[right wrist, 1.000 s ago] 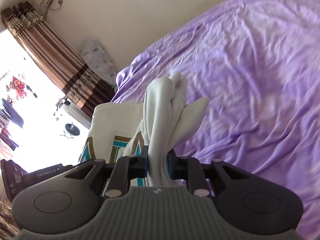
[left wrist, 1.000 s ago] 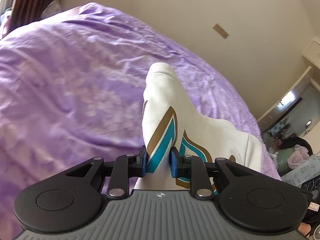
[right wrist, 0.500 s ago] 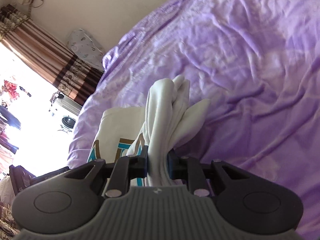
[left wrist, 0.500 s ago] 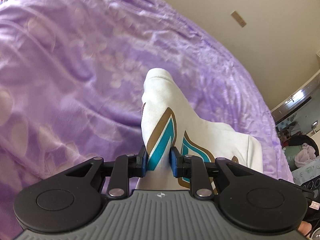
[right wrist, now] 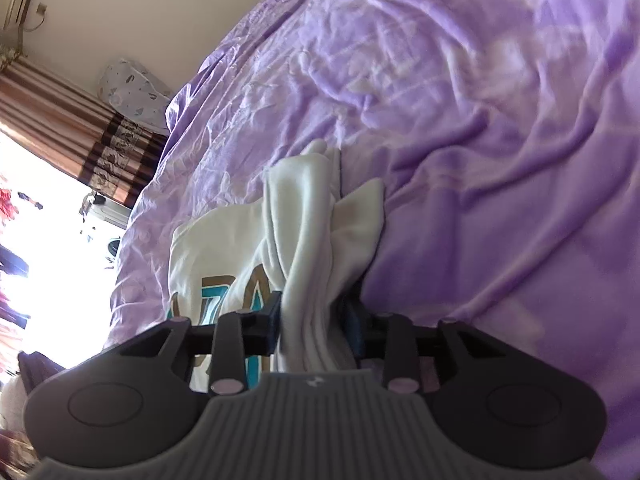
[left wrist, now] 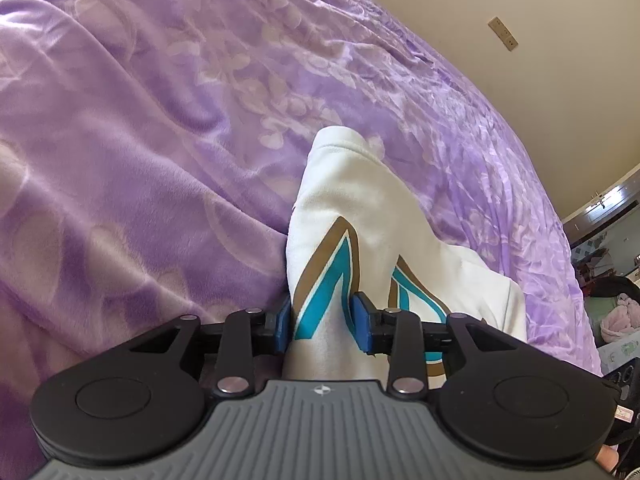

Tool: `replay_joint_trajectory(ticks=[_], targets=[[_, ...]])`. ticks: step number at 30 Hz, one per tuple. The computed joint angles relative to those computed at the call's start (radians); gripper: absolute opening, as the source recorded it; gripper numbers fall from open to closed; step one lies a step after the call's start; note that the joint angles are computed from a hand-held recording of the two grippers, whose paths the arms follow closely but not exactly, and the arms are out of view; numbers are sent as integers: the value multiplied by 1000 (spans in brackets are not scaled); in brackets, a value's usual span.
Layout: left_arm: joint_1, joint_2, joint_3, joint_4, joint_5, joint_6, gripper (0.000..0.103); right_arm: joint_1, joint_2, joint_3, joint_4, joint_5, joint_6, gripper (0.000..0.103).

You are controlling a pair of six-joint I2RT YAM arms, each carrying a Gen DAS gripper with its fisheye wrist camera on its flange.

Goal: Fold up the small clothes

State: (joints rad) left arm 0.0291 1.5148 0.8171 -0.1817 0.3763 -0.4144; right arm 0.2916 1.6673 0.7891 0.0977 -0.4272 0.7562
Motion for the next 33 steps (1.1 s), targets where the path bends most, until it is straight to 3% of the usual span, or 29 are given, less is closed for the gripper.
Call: replay_joint_trajectory(ticks=[4, 9, 14, 16, 22, 27, 33], targets=[[-40, -86, 17, -89, -121, 13, 43, 44, -97, 27, -133, 139, -85, 35], [-85, -234, 36, -202, -167, 18, 44, 113, -280, 38, -271, 305, -187, 36], [-225, -400, 85, -328, -298, 49, 44, 227, -482, 77, -408, 474, -275, 48], [-285, -466, 114, -393, -342, 78, 48, 276, -543, 120, -485, 521, -293, 52], [-549, -599, 203, -587, -613, 136, 61, 479, -651, 263, -718, 665, -339, 69], [-791, -705, 167, -685, -848, 54, 70, 729, -706, 280, -880, 871, -237, 72], [-1039, -792, 59, -772, -1084, -147, 76, 1072, -727, 210, -1020, 1207, 56, 74]])
